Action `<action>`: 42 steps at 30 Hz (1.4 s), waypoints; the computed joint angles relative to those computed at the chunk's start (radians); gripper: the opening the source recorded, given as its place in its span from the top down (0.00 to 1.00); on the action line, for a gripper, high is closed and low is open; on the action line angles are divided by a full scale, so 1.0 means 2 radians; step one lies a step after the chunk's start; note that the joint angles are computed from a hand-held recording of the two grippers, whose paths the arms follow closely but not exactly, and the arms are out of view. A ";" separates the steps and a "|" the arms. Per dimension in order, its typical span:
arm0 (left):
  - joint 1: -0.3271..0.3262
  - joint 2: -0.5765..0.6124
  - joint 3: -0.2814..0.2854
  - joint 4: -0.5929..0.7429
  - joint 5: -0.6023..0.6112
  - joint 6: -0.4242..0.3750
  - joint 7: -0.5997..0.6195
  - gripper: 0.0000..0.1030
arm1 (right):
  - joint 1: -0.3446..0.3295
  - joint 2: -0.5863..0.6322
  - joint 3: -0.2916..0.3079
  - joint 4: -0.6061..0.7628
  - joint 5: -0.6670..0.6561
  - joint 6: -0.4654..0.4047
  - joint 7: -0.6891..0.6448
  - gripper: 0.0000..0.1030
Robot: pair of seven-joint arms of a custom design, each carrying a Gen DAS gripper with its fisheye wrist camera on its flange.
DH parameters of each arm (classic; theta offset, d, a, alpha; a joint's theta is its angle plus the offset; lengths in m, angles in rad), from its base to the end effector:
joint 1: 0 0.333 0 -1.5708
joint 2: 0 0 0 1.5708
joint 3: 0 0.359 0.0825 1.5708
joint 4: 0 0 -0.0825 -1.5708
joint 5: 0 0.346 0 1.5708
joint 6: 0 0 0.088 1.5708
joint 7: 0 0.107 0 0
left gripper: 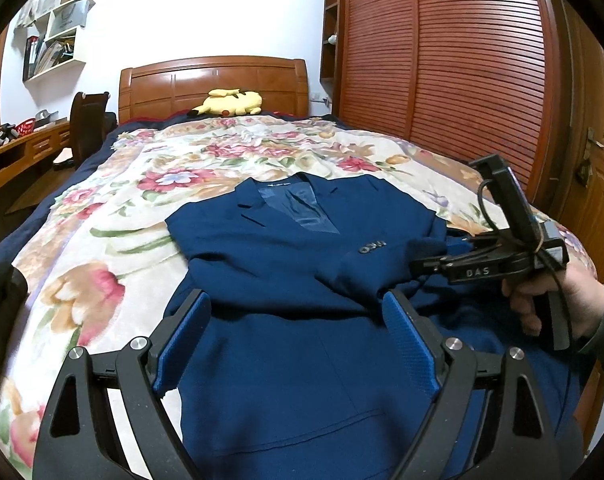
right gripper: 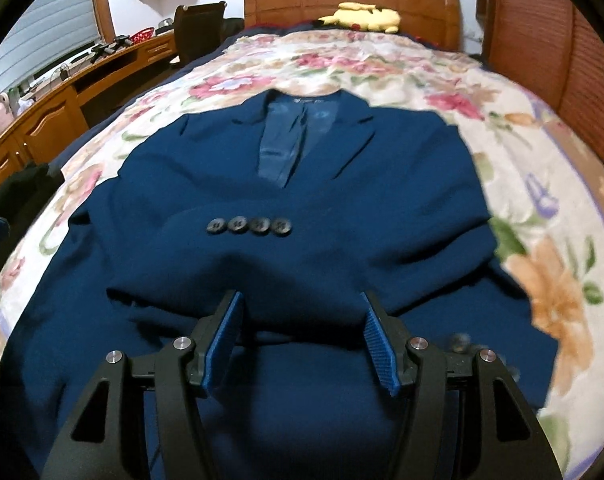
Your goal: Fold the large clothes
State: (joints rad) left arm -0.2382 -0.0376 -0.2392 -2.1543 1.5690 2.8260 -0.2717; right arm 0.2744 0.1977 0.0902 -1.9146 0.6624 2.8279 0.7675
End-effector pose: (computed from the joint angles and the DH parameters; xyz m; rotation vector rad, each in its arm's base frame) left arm 0.4362 -0.2842 0.5178 -1.5792 1.6278 -1.0177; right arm 0.5932 0.1882 0.5289 -2.1047 1.1112 -0.4278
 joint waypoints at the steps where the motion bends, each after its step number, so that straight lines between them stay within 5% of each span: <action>1: 0.000 0.000 0.000 -0.001 -0.001 0.000 0.002 0.14 | 0.000 0.001 0.002 0.000 0.006 -0.001 -0.001 0.40; 4: 0.000 -0.002 0.000 -0.004 -0.003 0.000 0.007 0.14 | 0.005 0.001 0.005 -0.008 0.003 0.025 -0.006 0.42; 5: 0.000 -0.002 0.001 -0.004 -0.003 0.000 0.006 0.14 | 0.004 0.000 0.009 -0.011 0.011 0.035 -0.019 0.47; 7: 0.002 -0.004 0.001 -0.006 -0.001 0.003 0.003 0.14 | 0.002 -0.006 0.019 -0.019 0.030 0.057 -0.049 0.76; 9: 0.003 -0.006 0.002 -0.007 -0.002 0.003 0.003 0.14 | -0.003 -0.012 0.030 -0.025 0.060 0.076 -0.086 0.88; 12: 0.004 -0.008 0.002 -0.009 -0.001 0.004 0.000 0.14 | -0.014 -0.023 0.054 -0.028 0.140 0.097 -0.176 0.94; 19: 0.008 -0.017 0.002 -0.017 0.004 0.002 -0.008 0.14 | 0.009 -0.055 0.055 -0.032 0.281 0.105 -0.332 0.94; 26: 0.015 -0.034 0.003 -0.037 0.002 -0.003 -0.015 0.14 | 0.048 -0.084 0.040 -0.041 0.366 0.063 -0.435 0.94; 38: 0.033 -0.071 0.007 -0.074 0.008 0.000 -0.041 0.14 | 0.073 -0.121 0.023 -0.098 0.337 -0.018 -0.429 0.93; 42: 0.037 -0.074 0.008 -0.077 0.013 0.004 -0.048 0.14 | 0.072 -0.122 0.020 -0.096 0.292 -0.012 -0.390 0.71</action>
